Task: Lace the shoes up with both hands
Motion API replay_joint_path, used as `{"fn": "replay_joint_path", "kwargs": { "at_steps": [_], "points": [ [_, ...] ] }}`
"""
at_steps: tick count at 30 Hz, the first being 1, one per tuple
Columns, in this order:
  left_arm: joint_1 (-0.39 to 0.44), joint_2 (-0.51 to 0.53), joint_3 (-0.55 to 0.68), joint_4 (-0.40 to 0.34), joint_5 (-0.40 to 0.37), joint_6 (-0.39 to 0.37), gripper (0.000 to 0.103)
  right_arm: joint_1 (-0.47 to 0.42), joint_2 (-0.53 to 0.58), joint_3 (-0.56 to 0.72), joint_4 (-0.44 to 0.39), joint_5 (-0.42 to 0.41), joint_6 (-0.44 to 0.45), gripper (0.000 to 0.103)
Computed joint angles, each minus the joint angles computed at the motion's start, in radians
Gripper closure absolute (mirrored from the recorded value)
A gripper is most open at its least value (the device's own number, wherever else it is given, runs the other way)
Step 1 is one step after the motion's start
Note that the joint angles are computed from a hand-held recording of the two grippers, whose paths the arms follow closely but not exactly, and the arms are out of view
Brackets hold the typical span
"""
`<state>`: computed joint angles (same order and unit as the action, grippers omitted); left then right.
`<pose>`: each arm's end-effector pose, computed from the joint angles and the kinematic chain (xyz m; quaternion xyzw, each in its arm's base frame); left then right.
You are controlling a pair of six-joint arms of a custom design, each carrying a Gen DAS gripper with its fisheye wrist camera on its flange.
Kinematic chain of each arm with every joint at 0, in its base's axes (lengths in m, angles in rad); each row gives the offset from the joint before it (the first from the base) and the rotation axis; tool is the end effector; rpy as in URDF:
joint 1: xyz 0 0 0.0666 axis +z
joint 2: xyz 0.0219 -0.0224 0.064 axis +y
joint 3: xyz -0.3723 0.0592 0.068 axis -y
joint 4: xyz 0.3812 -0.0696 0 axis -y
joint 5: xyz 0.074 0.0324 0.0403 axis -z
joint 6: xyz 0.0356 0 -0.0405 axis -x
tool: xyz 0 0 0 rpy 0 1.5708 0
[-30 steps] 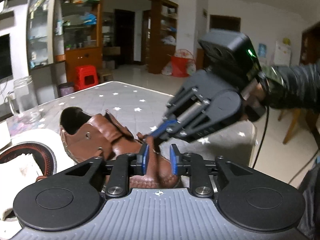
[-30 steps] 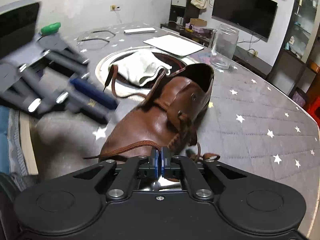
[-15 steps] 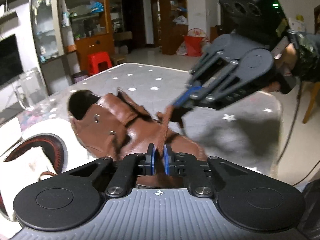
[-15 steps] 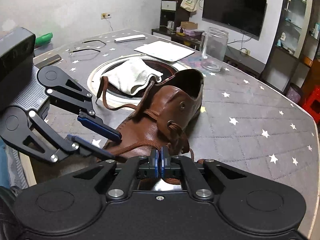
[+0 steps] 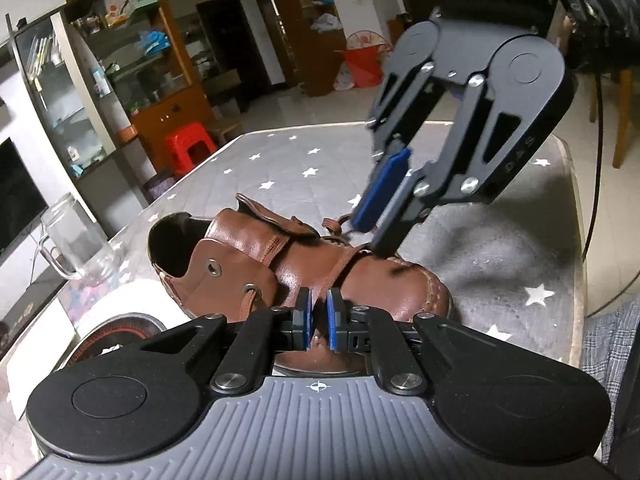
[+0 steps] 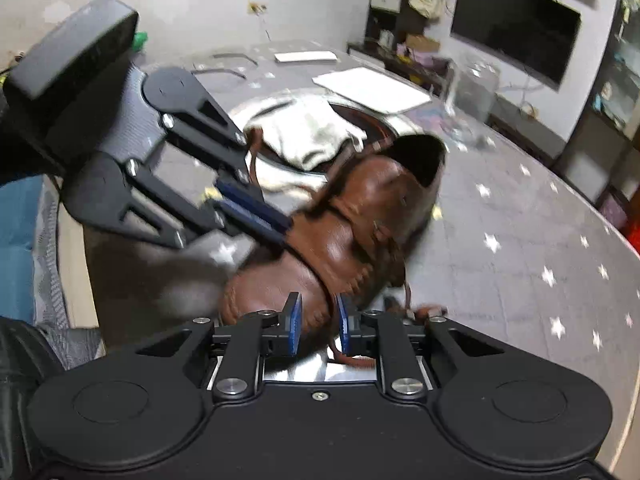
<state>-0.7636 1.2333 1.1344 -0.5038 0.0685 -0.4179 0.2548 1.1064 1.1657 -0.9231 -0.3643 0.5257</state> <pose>0.3103 -0.3009 0.4045 0.5059 0.7258 -0.1098 0.4529 0.3511 0.1041 0.4348 -0.4090 0.8294 0.1224 0.3603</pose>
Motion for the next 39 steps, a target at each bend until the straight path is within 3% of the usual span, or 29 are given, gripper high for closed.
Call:
{"fn": "replay_joint_path", "kwargs": {
  "at_steps": [9,11,14,19,23,32,35,39],
  "points": [
    [0.025,-0.009,-0.005,-0.004,0.024,0.027,0.091,0.034,0.069,0.033,0.033,-0.028,0.038,0.083],
    [0.033,-0.015,-0.007,-0.002,0.027,0.045,0.083,0.038,0.074,0.034,0.036,-0.031,0.044,0.083],
    [0.048,-0.024,-0.011,0.016,0.024,0.111,0.075,0.051,0.063,0.014,0.058,-0.003,0.072,0.083],
    [0.06,-0.005,0.024,0.029,0.0,0.251,0.07,0.069,0.051,0.009,0.043,0.03,0.105,0.085],
    [0.052,0.03,0.074,0.019,-0.037,0.344,0.067,0.076,0.049,0.005,0.04,0.039,0.092,0.099],
    [0.028,0.12,0.204,-0.068,-0.12,0.473,0.067,0.067,-0.001,-0.017,0.075,0.041,0.071,0.101],
    [0.045,0.124,0.212,-0.089,-0.106,0.511,0.067,0.059,-0.016,-0.016,0.08,0.048,0.076,0.101],
    [0.069,0.099,0.183,-0.069,-0.048,0.529,0.076,0.052,-0.034,-0.015,0.084,0.06,0.088,0.101]
  ]
}}
